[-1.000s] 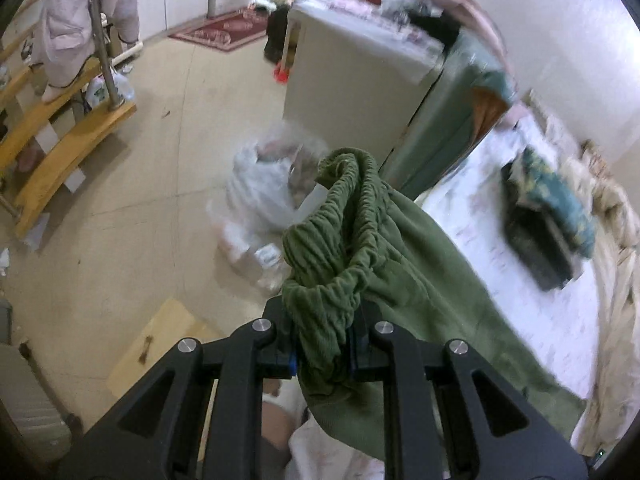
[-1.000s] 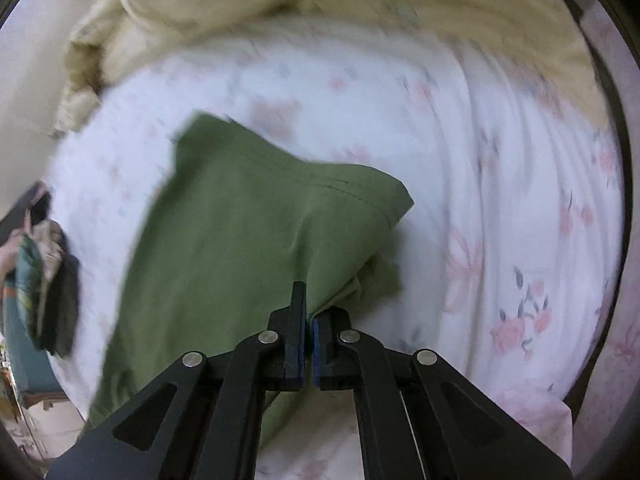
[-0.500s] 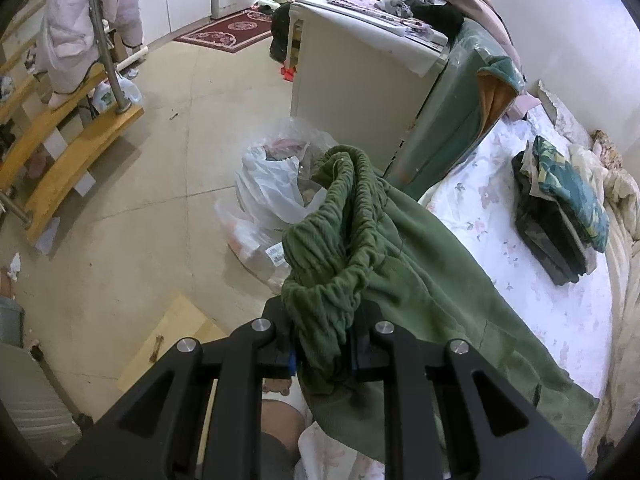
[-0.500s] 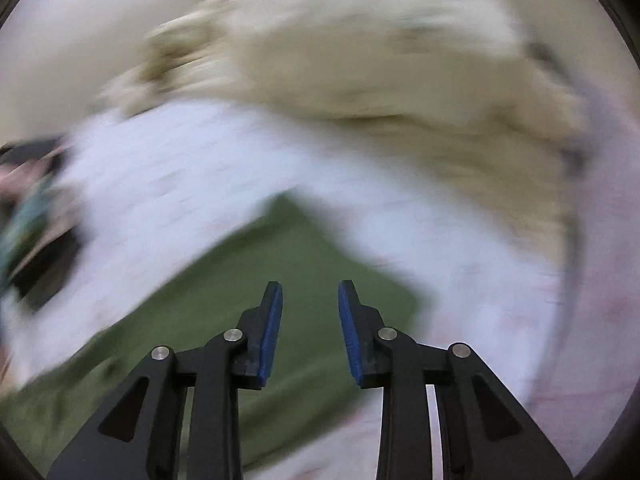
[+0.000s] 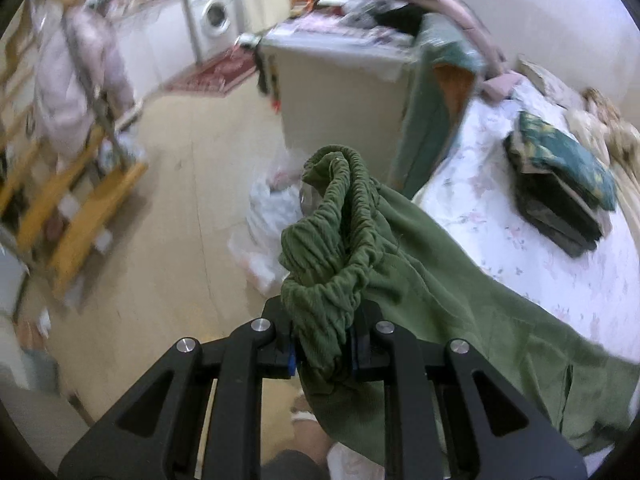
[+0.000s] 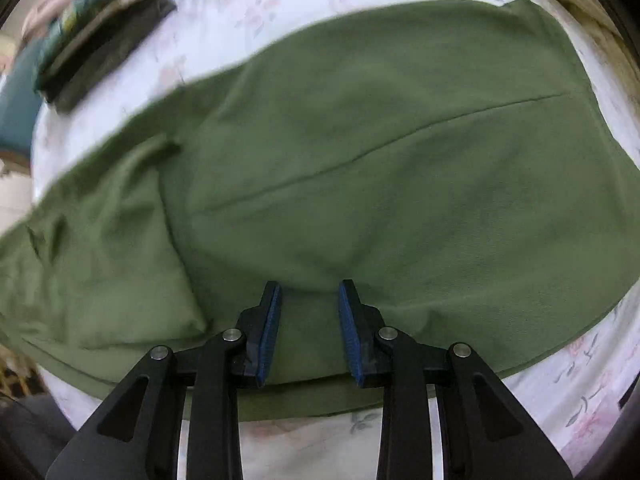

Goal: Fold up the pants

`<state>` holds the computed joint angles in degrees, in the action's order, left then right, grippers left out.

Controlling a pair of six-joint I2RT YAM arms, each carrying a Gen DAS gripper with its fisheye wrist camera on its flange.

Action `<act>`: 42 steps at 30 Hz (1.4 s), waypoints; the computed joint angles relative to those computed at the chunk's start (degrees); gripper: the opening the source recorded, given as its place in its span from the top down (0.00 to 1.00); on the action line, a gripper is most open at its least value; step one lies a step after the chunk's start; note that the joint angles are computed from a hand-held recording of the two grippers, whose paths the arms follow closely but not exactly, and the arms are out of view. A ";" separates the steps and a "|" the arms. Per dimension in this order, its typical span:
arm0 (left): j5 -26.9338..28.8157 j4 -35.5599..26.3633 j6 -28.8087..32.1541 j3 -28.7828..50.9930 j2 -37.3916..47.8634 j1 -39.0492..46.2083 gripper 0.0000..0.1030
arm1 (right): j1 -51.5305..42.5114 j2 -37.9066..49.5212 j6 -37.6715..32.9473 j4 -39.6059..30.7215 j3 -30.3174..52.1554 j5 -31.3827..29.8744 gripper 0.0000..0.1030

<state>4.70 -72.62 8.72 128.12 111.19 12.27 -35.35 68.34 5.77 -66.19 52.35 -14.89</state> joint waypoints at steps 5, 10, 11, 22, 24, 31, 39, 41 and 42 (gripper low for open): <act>-3.36 3.63 1.38 -6.12 -9.37 -10.61 0.84 | -7.47 -4.03 -3.50 -2.31 5.46 -3.32 0.57; -11.73 11.18 4.50 -19.77 -19.44 -28.83 0.83 | -6.69 -6.89 -1.08 -2.54 10.45 -2.86 0.45; -13.73 11.81 3.72 -21.96 -20.24 -32.87 0.83 | -6.48 -7.22 -0.60 -2.19 10.38 -3.18 0.44; -28.06 14.11 -6.13 -43.30 -13.66 -59.08 0.75 | -18.31 -7.73 -6.93 -6.36 12.86 -11.20 0.37; -23.61 12.12 -5.63 -42.38 -13.13 -58.23 0.43 | -21.37 -7.06 -9.18 -7.40 13.17 -12.31 0.37; -1.78 0.09 -3.35 -34.73 -18.69 -49.39 0.16 | -22.32 -6.56 -9.95 -8.03 14.17 -13.55 0.37; -8.78 6.13 -7.46 -23.55 -8.39 -33.71 0.17 | -16.11 -8.29 -5.65 -6.14 13.41 -10.98 0.37; -12.28 8.71 -6.22 -23.84 -5.81 -33.99 0.17 | -14.81 -8.34 -4.78 -5.57 12.64 -10.11 0.37; -14.29 5.86 -5.58 -21.15 -1.52 -35.41 0.17 | -13.89 -8.50 -3.94 -5.09 12.13 -9.34 0.37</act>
